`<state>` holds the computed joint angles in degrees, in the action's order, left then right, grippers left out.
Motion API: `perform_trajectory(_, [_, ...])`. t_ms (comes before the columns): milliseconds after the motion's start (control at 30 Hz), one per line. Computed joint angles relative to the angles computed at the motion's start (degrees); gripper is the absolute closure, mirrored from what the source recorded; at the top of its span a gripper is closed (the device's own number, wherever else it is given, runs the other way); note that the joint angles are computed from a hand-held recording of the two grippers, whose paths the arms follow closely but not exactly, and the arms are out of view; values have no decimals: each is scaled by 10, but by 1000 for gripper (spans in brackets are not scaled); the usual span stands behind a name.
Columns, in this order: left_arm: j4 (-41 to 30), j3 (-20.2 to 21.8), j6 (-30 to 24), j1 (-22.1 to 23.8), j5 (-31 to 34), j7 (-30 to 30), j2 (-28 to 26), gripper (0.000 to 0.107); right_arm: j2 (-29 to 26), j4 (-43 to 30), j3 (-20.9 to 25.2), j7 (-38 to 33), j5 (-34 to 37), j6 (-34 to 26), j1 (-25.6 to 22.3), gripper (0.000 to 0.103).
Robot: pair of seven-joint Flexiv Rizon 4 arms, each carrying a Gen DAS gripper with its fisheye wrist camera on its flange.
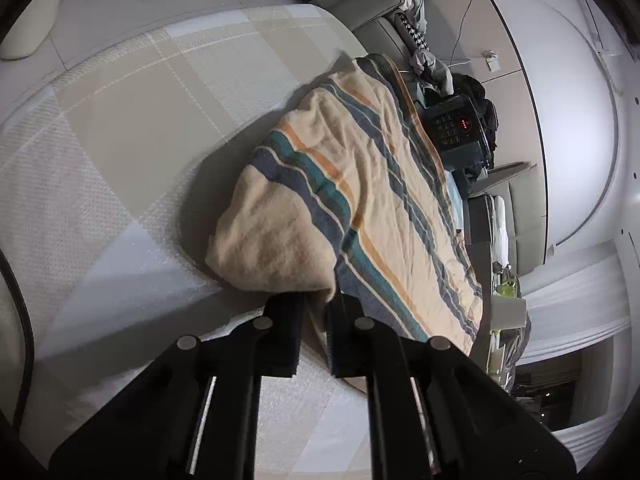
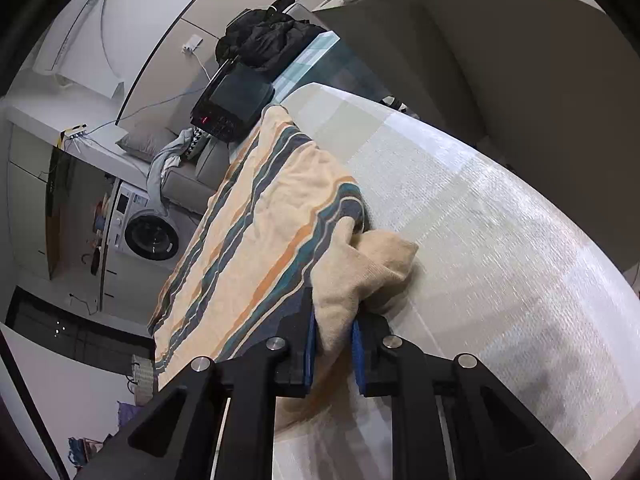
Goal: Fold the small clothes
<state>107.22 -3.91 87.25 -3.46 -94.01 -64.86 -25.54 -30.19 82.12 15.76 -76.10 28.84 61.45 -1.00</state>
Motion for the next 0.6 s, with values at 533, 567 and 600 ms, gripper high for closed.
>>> perform_trajectory(533, [176, 39, -15, 12, 244, -129, 116, 107, 121, 128, -10, -86, 80, -44, -20, 90])
perform_trajectory(567, [180, 26, -17, 21, 228, -113, 122, 107, 125, 131, -12, -93, 90, -49, -22, 89])
perform_trajectory(600, [184, 13, -16, 29, 210, -98, 127, 107, 130, 134, -14, -103, 100, -56, -24, 89])
